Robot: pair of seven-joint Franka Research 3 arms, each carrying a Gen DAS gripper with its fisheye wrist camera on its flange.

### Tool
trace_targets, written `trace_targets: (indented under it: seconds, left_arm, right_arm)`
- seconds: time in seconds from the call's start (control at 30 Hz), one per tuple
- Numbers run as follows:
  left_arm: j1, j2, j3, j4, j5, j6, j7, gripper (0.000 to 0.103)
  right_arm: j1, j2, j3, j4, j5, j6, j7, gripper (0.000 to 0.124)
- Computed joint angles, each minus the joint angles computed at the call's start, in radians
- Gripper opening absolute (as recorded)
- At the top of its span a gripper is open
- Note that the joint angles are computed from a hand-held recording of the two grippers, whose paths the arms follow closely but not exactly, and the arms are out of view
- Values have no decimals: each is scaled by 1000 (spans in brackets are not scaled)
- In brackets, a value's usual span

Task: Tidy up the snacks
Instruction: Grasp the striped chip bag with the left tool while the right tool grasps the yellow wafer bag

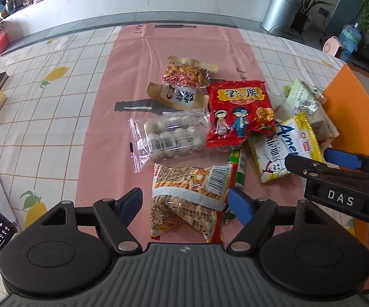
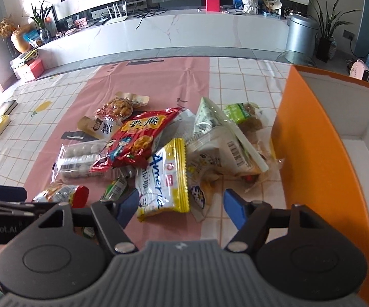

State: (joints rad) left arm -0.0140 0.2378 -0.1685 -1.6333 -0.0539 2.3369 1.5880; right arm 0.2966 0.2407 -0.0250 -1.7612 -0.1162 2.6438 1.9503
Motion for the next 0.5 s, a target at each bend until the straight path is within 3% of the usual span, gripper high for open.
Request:
trace_targets:
  seconds: [0.2,0.5]
  left_arm:
    - [13,34,-9,30,-43,-23,13,89]
    - [9,55,-13,37,-42,-24,-2,86]
  right_arm:
    - [-1,51,6,44,42,-2,-29,60]
    - [7,38,0,17,52,24,-44,33]
